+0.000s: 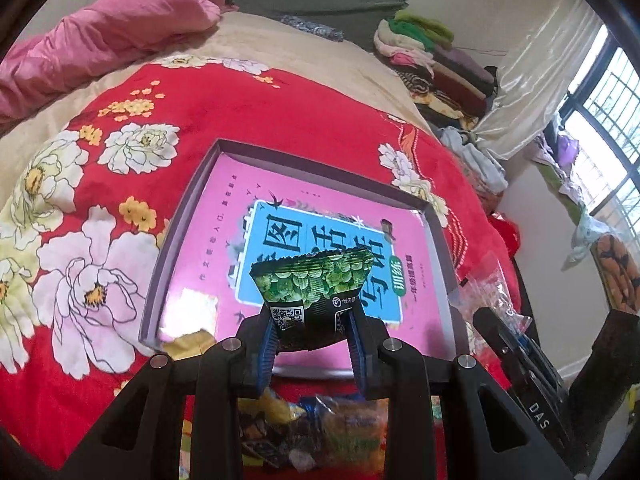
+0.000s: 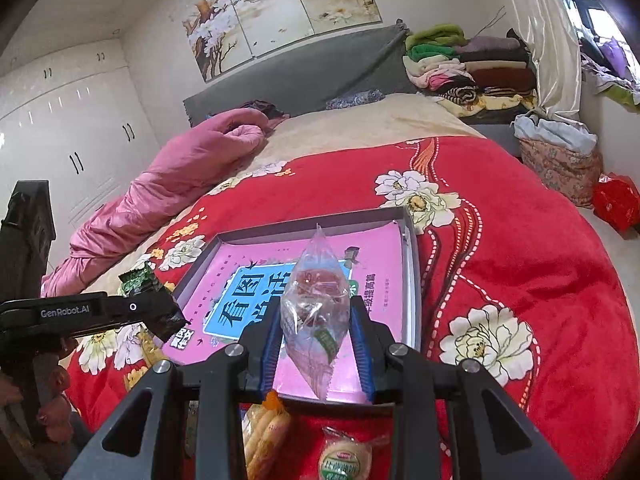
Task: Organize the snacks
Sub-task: 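Lift the pea snack bag over the tray while right carries the clear bag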
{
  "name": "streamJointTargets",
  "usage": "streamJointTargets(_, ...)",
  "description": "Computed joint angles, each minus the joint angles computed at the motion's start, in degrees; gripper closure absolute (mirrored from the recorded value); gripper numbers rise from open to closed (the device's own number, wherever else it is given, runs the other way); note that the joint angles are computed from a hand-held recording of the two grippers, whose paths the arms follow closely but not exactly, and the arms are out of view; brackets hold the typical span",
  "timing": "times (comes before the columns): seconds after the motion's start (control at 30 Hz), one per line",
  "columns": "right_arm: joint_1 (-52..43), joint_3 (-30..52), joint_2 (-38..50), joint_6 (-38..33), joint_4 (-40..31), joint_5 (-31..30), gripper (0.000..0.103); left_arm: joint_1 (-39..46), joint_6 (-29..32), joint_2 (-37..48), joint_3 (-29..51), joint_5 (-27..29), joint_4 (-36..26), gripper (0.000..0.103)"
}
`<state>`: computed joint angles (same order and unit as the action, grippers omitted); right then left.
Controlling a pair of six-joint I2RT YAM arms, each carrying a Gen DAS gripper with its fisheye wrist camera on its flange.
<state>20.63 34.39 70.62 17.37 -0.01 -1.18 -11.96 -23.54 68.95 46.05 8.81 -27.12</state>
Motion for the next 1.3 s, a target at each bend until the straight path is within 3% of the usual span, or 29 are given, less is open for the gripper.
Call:
streamJointTargets(0.7, -4.85, 1.89, 5.64, 0.42, 3.12, -6.96, 0.07, -0.32, 3.52, 11.19, 5.7, -0.42, 0.69, 0.071)
streamJointTargets(1.3, -5.13, 3.98, 12.57, 0.05, 1.13, -6.65, 0.07, -0.09, 4.61, 15.67, 6.76, -1.44, -1.65, 0.071)
